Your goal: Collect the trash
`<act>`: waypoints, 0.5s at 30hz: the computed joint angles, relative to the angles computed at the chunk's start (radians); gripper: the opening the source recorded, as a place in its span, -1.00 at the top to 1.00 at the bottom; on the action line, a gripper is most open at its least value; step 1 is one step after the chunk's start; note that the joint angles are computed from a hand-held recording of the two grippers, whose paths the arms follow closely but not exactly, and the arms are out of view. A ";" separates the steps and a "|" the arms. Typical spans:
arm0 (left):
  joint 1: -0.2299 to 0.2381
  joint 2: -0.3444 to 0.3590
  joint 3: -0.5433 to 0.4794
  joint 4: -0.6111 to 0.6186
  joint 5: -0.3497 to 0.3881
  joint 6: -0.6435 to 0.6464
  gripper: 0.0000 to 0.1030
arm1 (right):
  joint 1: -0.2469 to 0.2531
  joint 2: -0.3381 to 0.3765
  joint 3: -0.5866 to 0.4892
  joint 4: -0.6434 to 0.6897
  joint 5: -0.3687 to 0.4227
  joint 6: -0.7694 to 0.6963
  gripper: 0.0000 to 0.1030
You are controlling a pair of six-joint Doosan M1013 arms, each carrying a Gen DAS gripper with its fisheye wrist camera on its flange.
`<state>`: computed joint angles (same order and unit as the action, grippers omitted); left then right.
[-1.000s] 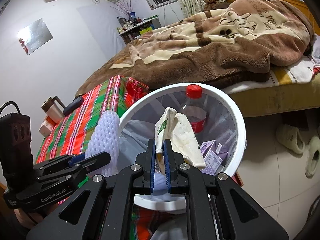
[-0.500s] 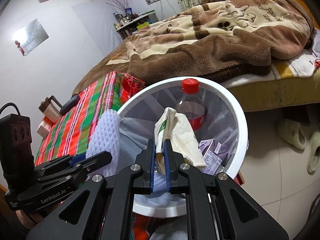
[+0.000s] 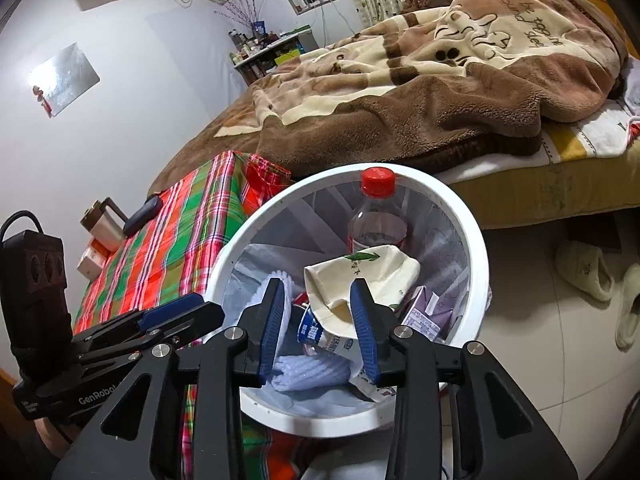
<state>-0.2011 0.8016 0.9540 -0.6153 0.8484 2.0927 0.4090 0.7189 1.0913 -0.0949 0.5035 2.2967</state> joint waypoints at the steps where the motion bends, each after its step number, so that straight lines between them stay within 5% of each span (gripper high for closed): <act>1: 0.001 -0.003 0.004 -0.002 -0.003 0.002 0.16 | 0.000 0.001 -0.002 -0.003 0.001 0.002 0.30; 15: 0.011 -0.060 0.090 -0.015 -0.056 0.027 0.16 | 0.018 -0.016 0.008 -0.057 0.007 0.020 0.30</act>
<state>-0.1902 0.7415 1.0439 -0.6307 0.7928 2.1194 0.4270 0.7029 1.0992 -0.1518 0.5103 2.3170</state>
